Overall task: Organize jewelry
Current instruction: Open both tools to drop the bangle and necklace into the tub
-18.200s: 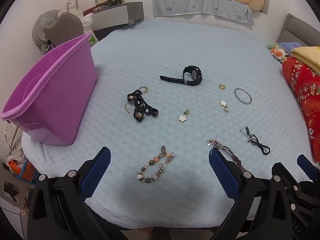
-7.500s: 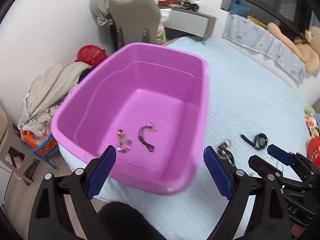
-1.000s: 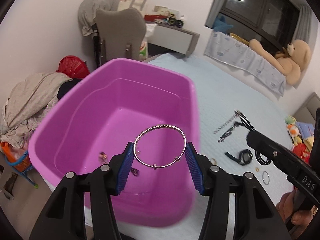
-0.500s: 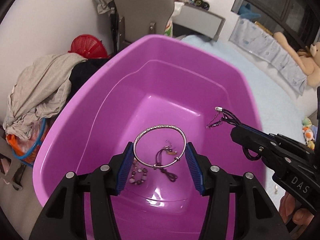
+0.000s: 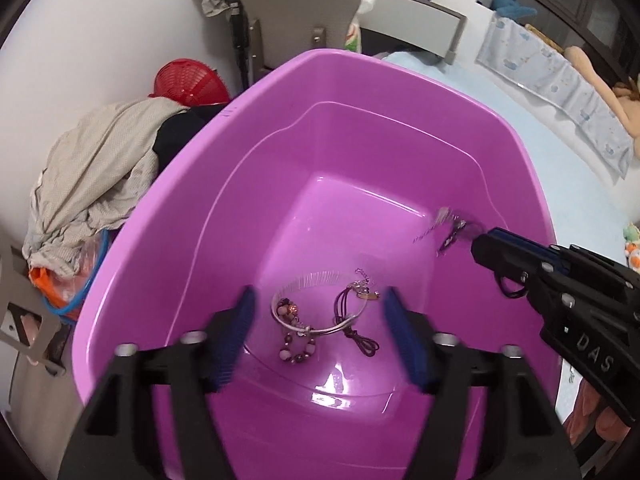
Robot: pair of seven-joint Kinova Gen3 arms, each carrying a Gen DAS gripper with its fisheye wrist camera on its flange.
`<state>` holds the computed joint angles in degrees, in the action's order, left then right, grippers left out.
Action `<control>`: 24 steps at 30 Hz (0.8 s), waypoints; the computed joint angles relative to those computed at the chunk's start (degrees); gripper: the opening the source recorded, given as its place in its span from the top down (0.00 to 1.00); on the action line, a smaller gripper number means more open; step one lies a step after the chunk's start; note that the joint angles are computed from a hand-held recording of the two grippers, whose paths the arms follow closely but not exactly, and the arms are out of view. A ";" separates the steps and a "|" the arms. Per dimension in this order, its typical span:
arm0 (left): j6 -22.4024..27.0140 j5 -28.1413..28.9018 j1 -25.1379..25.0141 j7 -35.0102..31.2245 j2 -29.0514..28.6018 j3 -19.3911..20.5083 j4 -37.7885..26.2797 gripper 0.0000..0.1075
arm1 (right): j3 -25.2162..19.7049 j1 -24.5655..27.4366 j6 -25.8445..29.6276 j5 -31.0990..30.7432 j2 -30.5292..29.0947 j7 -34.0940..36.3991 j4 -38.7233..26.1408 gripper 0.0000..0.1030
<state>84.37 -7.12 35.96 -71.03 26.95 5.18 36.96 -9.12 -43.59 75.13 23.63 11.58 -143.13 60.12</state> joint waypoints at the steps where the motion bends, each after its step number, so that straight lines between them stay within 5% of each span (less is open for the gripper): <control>1: -0.16 -0.12 0.08 0.09 -0.15 -0.07 0.08 0.27 | 0.02 -0.48 0.27 0.91 -0.06 -0.22 0.04 0.68; 24: 0.30 -3.16 1.71 6.01 -2.90 -0.39 2.47 0.21 | -2.14 -1.37 0.75 4.19 -3.28 -4.77 2.96 0.53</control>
